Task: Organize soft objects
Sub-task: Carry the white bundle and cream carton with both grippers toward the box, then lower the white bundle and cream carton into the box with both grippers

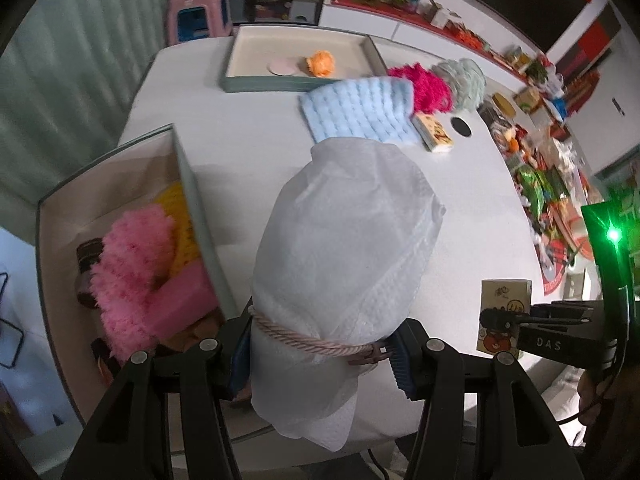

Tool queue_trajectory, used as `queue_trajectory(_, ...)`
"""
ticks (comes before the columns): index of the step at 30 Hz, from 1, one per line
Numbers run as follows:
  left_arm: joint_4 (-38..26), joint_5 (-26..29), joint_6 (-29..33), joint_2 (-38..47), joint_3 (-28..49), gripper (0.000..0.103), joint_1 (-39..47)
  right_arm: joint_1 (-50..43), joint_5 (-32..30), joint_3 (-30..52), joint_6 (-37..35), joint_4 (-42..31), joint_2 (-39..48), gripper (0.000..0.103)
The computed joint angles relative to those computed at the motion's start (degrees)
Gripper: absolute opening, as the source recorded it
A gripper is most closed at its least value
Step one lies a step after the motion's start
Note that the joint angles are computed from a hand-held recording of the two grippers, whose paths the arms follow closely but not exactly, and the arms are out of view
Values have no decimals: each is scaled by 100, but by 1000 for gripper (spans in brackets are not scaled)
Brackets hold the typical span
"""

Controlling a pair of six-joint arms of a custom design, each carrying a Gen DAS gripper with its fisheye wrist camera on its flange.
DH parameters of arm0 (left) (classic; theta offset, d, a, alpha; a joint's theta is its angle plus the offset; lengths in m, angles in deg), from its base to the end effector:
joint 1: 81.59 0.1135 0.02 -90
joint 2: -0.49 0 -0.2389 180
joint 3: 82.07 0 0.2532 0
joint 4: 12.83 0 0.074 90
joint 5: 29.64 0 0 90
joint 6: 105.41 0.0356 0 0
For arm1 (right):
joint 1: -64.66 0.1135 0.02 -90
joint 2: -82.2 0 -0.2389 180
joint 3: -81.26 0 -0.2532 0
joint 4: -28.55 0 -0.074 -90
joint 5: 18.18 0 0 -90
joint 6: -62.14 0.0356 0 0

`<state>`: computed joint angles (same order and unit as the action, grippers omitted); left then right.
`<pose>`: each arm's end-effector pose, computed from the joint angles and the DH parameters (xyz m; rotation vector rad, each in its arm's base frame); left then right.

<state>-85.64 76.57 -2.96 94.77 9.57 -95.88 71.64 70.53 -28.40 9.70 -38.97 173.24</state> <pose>0.3056 -0.0881 0.2354 0.7131 2.7749 -0.4138 0.2625 0.0329 0.1533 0.8225 3.0106 0.0509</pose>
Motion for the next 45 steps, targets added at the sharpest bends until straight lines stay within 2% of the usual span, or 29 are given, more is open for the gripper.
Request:
queue_trajectory(10, 85, 160, 17, -168, -134, 57, 697, 491, 166, 609, 12, -729, -132, 24)
queue_trajectory(21, 105, 313, 63, -341, -295, 57, 1487, 1172, 194, 1342, 19, -872, 520, 24)
queue_trajectory(32, 205, 372, 37, -300, -268, 57, 2370, 1708, 181, 2829, -232, -1278, 1439, 24)
queue_trajectory(45, 347, 198, 31, -124, -214, 57, 3133, 2199, 52, 5288, -777, -1959, 2982, 24)
